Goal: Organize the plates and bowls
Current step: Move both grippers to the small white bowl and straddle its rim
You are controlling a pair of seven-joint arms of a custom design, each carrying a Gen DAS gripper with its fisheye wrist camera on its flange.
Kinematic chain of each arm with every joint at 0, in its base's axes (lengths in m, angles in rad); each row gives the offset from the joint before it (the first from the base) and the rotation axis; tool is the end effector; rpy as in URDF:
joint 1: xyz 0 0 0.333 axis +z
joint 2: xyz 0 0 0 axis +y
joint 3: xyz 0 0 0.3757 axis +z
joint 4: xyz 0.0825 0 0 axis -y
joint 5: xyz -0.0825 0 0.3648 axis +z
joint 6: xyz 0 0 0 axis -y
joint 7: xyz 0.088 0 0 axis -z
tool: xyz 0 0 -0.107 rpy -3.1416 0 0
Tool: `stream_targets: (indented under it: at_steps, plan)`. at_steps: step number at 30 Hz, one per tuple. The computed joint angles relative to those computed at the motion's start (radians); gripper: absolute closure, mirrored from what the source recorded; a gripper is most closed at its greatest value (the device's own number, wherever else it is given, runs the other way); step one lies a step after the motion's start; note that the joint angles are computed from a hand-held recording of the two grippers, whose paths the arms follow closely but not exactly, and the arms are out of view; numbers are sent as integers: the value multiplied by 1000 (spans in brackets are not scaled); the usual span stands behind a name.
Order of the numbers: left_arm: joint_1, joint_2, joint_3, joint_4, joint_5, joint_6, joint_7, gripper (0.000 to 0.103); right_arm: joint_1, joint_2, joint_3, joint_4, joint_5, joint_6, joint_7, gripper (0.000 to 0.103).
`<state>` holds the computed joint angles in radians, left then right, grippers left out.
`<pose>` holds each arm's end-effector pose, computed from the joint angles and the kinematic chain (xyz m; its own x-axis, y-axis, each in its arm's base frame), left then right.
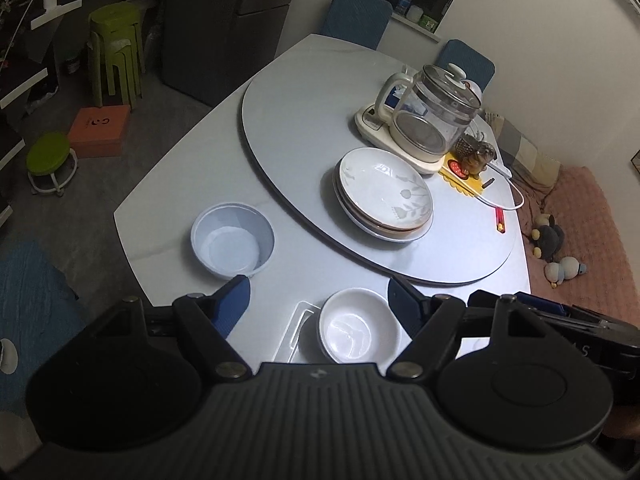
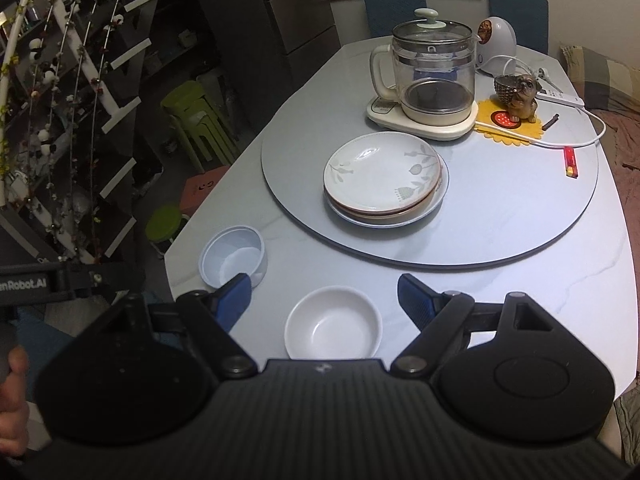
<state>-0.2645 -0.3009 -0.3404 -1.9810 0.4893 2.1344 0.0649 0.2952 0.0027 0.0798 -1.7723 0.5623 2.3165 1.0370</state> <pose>0.3829 -0.2758 0.6986 0.5521 -0.7784 0.2988 -0.5494 -0.6092 -0.5719 0.5440 0.2249 0.6718 0.6432 -0.7273 -0.2394 -0.6771 -0.3943 -0.6213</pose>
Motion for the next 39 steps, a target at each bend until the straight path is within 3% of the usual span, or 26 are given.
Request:
stream_targets:
  at_steps: [10,27,34,39]
  plan:
    - [50,-52,99,-121,-76,140,131,23,52,85,32,73,-108,5,109,21]
    - [139,-36,247,-303,-321,391,523,24,159,224,54,177,-281,55,362,22]
    - [158,-9,296,-370,-452,473,683,25,199,292,54,234,-330,46,437,32]
    - [169,9,318,-405,-543,513,777,34,217,336,56,274,-346,25,461,42]
